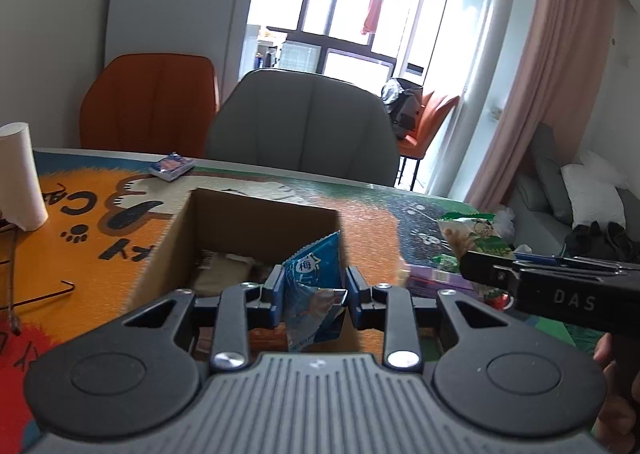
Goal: Organize snacks
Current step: 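Lift both held snacks and carry them over the cardboard box, then open both tools to drop the blue packet and green-labelled bread into the box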
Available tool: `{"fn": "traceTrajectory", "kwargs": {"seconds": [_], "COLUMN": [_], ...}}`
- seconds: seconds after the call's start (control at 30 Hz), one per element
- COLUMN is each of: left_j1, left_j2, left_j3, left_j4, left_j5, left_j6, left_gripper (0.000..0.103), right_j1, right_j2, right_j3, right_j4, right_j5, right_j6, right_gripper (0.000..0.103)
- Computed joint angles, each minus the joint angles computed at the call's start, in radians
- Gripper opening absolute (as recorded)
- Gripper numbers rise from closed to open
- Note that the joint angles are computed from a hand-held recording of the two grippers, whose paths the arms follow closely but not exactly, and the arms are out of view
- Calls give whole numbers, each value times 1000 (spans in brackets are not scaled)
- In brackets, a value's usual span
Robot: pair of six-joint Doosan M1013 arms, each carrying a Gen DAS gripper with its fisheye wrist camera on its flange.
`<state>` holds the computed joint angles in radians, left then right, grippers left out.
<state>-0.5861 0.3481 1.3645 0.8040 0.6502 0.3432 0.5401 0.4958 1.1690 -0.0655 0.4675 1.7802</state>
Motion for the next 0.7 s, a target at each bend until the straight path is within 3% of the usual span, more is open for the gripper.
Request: {"fn": "traceTrajectory", "kwargs": {"seconds": [0.7], "left_j1": [57], "left_j2": [-18], "left_j3": [42], "left_j4": [-35], "left_j5": [-10], "left_j6": [-49], "left_gripper": [34], "right_j1": [39], "right_j2": [77], "right_j3": [-123], "right_j4": [118], "right_j5": [70], "right_j6": [-153], "right_gripper": [46]}}
